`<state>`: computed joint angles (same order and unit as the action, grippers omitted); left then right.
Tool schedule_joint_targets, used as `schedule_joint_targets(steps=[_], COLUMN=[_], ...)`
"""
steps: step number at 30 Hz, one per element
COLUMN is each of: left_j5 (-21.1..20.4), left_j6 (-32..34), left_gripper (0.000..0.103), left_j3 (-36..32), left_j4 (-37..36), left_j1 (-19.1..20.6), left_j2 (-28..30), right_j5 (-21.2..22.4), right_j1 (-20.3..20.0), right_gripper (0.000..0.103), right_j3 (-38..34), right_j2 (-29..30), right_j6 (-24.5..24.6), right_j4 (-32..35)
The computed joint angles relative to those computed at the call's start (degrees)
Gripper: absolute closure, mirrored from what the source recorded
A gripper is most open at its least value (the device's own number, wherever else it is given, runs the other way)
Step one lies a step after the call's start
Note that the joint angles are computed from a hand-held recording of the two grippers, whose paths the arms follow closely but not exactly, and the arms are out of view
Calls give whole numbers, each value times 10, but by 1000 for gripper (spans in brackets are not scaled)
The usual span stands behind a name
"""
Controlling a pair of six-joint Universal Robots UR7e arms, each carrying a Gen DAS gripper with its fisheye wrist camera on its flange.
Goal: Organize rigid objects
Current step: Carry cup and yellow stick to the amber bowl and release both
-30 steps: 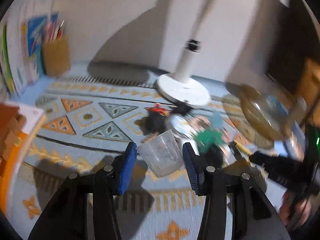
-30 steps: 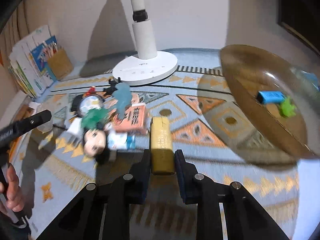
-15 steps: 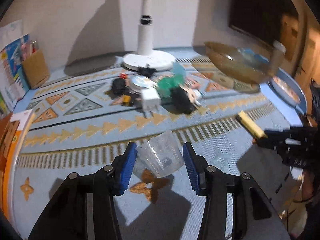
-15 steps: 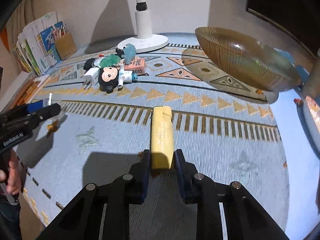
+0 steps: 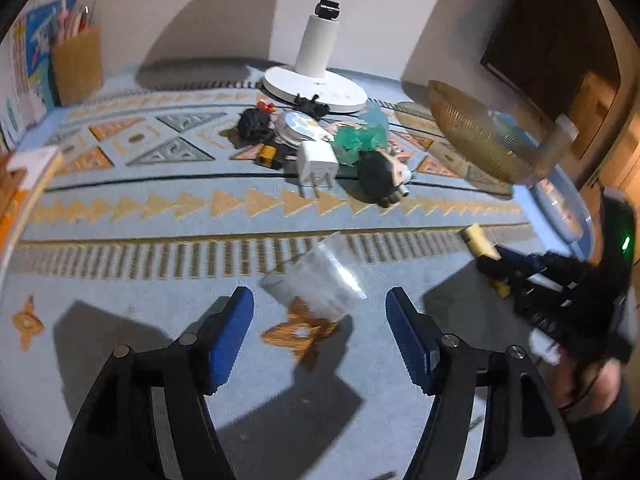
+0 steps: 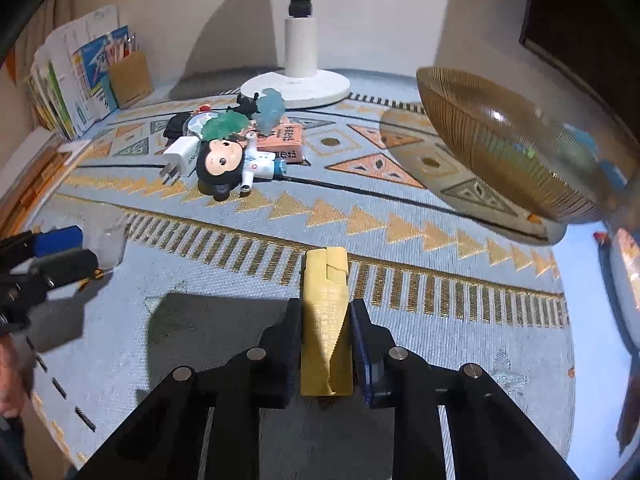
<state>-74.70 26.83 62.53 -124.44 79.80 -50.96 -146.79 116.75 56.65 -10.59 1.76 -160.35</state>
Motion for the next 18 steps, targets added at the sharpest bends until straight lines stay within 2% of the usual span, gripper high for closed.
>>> schedule_joint_targets(steps=[3,5,6,7,8,10,12,18], left_j5=[-35,-74,-89,-96,-92,-86,-58,-63], left_j6=[-50,-98,-114,-124,-129,-131,-107,-52], left_gripper=[36,41,46,63,71,71,71,71], left_j3=[-63,-119,-131,-139,-141,-119,-68,15], left_j4=[93,159,169,173,177,153,99,-8], left_j1=[2,10,13,14,14,10,-3,-31], left_j2=[28,57,64,70,73,64,41,-4], right_j5=[23,42,47,50,52,59,73,97], right_j1=[-5,-9,-10,-10,-10,-8,-8,-6], right_gripper=[80,80,80,80,80,80,80,80], right_j3=[24,38,42,47,51,66,87,153], right_j2=[-13,-24,-27,-29,-31,-38,-49,-94], right_j6=[1,11,14,16,18,17,19,42], right_j4=[-25,-35,-37,-41,-46,-63,-87,-159])
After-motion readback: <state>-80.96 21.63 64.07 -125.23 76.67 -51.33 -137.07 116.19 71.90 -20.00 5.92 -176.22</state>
